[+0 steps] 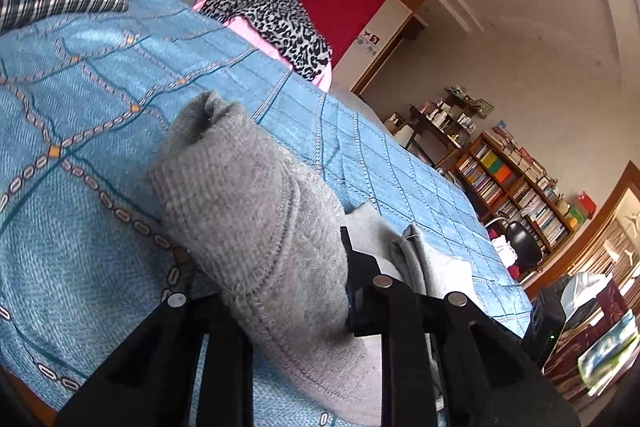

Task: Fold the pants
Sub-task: 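Grasp the waistband with the left tool and lift it up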

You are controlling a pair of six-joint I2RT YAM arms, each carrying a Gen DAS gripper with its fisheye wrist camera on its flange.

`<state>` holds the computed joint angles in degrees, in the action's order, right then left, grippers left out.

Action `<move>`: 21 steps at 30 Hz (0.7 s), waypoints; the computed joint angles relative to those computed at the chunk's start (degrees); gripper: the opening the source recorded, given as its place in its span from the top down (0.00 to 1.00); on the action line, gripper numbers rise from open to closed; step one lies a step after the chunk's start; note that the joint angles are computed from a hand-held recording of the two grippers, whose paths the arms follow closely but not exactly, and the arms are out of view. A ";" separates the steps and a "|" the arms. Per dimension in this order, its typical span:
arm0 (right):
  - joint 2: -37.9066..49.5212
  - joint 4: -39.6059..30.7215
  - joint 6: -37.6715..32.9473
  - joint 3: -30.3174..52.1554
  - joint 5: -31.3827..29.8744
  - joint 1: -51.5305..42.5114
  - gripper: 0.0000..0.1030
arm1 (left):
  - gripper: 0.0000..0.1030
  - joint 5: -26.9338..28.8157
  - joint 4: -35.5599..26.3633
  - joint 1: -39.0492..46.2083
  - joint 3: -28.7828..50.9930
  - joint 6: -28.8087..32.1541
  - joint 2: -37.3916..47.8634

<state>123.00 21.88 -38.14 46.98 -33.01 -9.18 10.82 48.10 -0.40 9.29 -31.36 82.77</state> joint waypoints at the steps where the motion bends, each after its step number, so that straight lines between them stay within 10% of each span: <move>1: 0.07 0.00 -0.02 -0.03 -0.36 -0.25 0.26 | 0.82 -1.70 -2.25 -1.84 0.74 0.66 -2.25; 11: -0.50 -4.21 0.33 1.39 -6.31 -4.39 0.26 | 0.82 -18.10 -15.66 -22.78 10.70 9.13 -9.87; 21: 0.45 -10.07 2.63 6.33 -13.55 -12.43 0.26 | 0.82 -30.45 -19.34 -39.97 25.35 20.49 3.59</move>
<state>123.45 11.81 -35.51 53.31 -46.56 -21.61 -19.63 28.76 -40.37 34.64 -10.87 86.36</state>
